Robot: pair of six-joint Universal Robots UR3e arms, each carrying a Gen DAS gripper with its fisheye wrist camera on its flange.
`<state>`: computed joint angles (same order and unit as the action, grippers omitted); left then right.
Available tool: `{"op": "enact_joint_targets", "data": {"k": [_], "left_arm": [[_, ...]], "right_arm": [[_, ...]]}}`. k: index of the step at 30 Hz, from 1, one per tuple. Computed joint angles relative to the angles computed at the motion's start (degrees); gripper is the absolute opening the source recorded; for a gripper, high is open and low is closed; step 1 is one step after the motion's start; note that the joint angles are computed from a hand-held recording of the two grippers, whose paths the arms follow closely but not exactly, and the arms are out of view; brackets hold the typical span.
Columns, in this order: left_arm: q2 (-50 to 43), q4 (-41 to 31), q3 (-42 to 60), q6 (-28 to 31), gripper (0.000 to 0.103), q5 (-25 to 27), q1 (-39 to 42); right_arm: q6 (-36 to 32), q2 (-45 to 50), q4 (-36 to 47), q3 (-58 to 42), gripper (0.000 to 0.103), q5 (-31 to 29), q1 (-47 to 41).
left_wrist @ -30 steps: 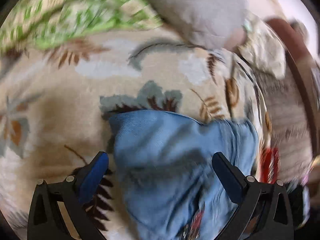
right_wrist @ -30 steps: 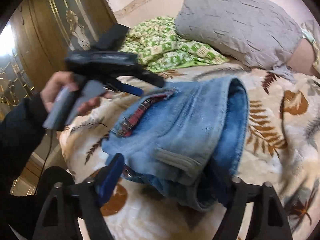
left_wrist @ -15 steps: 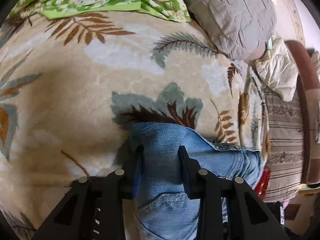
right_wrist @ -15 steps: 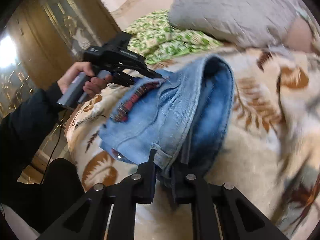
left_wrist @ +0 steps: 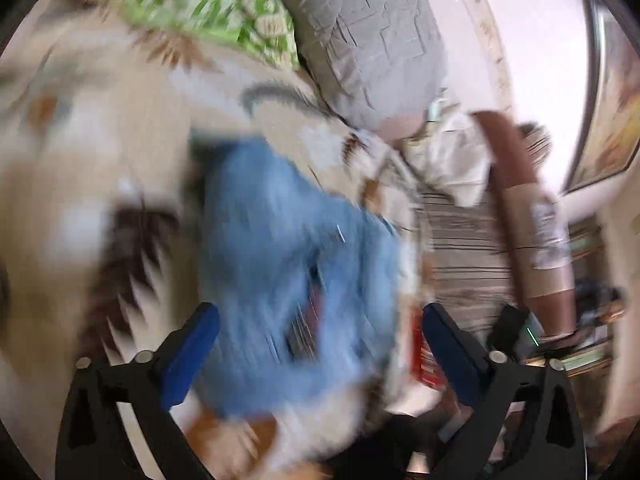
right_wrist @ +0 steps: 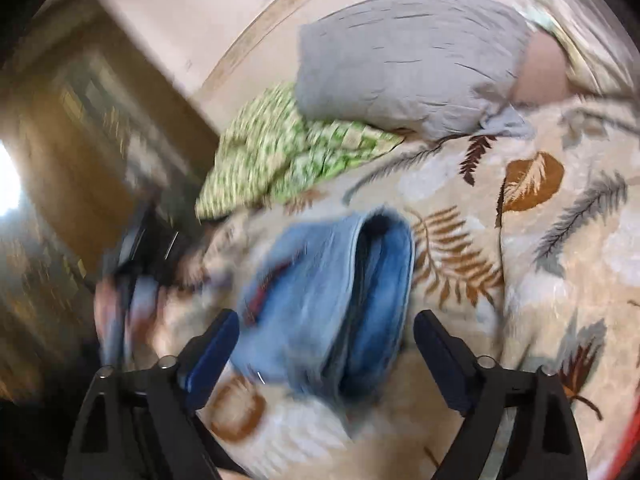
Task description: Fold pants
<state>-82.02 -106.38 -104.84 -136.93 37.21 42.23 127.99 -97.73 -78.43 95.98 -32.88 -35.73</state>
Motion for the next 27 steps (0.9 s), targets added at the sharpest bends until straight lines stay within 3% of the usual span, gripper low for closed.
{"op": "enact_joint_targets", "data": {"k": [2,4,7,13,16,17,18,19,20,21,24,27], "left_arm": [[5.3,-11.7,-5.6,8.7,0.102,1.2,6.1],[8.1,-16.5,-10.8,12.1,0.102,2.4,9.9],[6.3,-21.3,-19.4,15.5,0.102,-0.9,14.8],[0.1,-19.4,-23.7,14.4,0.102,-8.8,13.4],[0.3,-13.0,-24.3,7.7,0.1,-9.7,11.5],[1.2,-10.4,-25.1,4.8,0.094,-9.6,11.4],[2.2,-6.7,-26.1,1.2,0.075,-8.9,11.2],[3.1,-2.7,-26.9,-2.7,0.052,-8.4,10.3],[3.9,2.0,-27.8,-6.9,0.039,-7.0,9.6],[4.2,5.6,-28.7,-9.8,0.026,-5.5,9.3],[3.8,5.7,-31.1,-7.3,0.02,-5.2,11.4],[7.2,4.1,-31.6,-5.1,0.014,-4.3,12.4]], "right_arm": [[7.0,7.4,-1.4,-5.7,0.092,0.6,3.0],[12.7,14.3,-2.4,-10.9,0.092,1.4,6.2],[19.4,21.2,-4.4,-16.2,0.092,1.0,10.2],[27.3,27.6,-9.8,-21.0,0.092,-0.6,14.9],[32.7,30.4,-14.5,-22.6,0.09,-1.0,16.3],[35.1,31.7,-16.1,-23.4,0.084,-1.4,16.8],[36.1,32.8,-16.5,-24.3,0.079,-1.0,17.3],[36.4,33.5,-16.6,-25.0,0.064,-1.0,17.8],[36.4,34.2,-16.5,-25.9,0.045,-1.6,18.6],[36.2,34.9,-16.5,-26.7,0.037,-2.7,19.6],[37.3,34.8,-20.5,-24.9,0.012,-4.4,20.8],[37.8,34.2,-24.5,-22.1,0.007,-3.8,19.7]]}}
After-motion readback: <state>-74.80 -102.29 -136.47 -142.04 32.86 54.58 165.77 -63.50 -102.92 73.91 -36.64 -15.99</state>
